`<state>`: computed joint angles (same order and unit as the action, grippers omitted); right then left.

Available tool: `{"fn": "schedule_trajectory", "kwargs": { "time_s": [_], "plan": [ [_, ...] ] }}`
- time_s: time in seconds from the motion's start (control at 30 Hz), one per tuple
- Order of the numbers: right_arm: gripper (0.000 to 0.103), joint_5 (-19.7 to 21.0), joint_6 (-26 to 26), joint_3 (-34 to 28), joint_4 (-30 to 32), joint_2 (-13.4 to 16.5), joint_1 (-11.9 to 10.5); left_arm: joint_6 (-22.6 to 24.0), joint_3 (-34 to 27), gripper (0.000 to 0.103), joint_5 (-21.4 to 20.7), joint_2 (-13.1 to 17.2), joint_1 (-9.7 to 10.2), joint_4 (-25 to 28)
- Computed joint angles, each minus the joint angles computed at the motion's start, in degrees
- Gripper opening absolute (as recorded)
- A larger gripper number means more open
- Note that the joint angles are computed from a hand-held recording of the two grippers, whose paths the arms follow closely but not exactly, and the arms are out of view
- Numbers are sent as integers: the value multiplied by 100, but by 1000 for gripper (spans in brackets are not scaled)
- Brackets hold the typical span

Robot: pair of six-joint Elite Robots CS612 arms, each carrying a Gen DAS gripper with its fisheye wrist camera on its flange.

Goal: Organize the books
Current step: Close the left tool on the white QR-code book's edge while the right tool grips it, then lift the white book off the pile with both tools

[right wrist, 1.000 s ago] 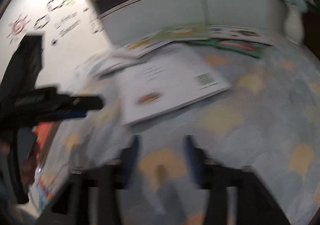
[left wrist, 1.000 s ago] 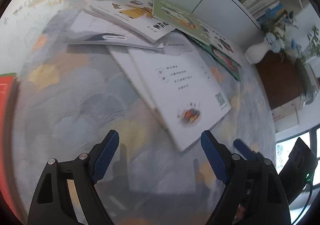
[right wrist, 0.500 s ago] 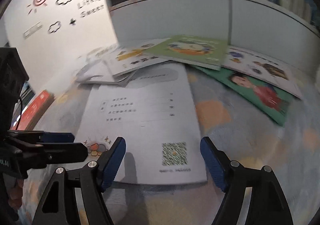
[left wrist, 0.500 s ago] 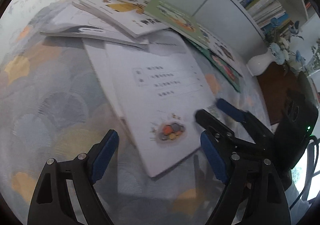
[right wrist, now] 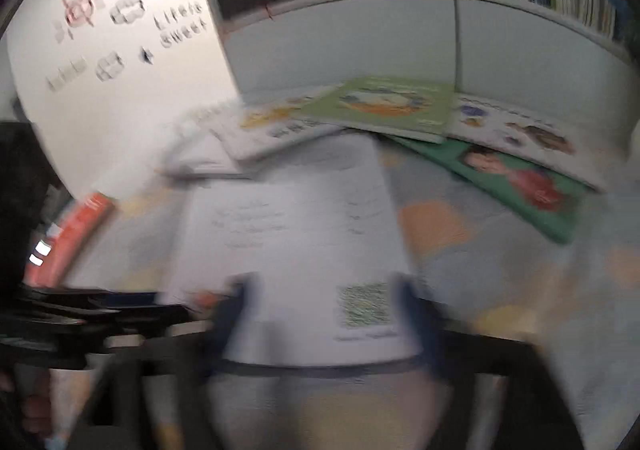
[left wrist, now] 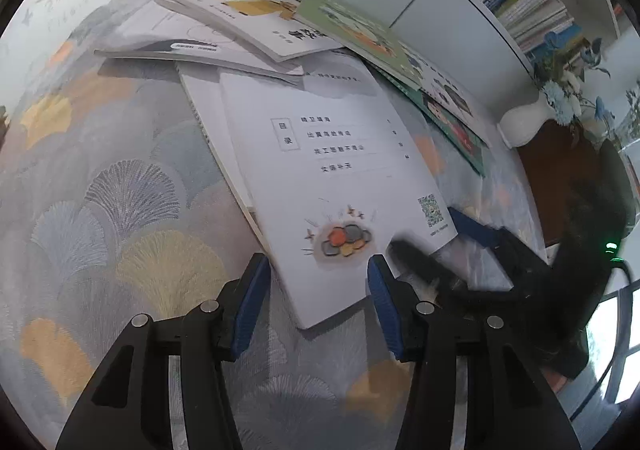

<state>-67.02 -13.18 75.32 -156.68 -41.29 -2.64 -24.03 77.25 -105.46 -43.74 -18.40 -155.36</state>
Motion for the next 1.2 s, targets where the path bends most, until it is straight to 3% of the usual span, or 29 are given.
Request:
{"fn": "schedule_trajectory", "kwargs": {
  "time_s": [0.1,0.33,0.43,0.53,0.6,0.7,1.0,1.2],
  "plan": [
    [92,117,-439,-15,151,-3,-31,-184,3,47,-131,7,20,-45],
    [93,828,106,15,-88,65,-178,-270,16,47,44,-30,-27,40],
    [93,690,262,62,-161,34,-131,-342,16,47,77,-41,-23,78],
    [92,964,649,64,-239,51,-161,-373,35,47,164,-67,-18,133],
    [83,1289,1069,151,-319,29,-232,-365,49,47,133,-80,-1,164],
    [79,1500,1480,312,-313,-63,-263,-217,75,48,95,-122,5,300],
    [76,1220,1685,993,-570,-471,-80,-2,344,49,-34,-331,31,546],
    [75,1068,1909,1446,-627,-761,28,655,672,48,24,-610,-22,965]
  ]
}}
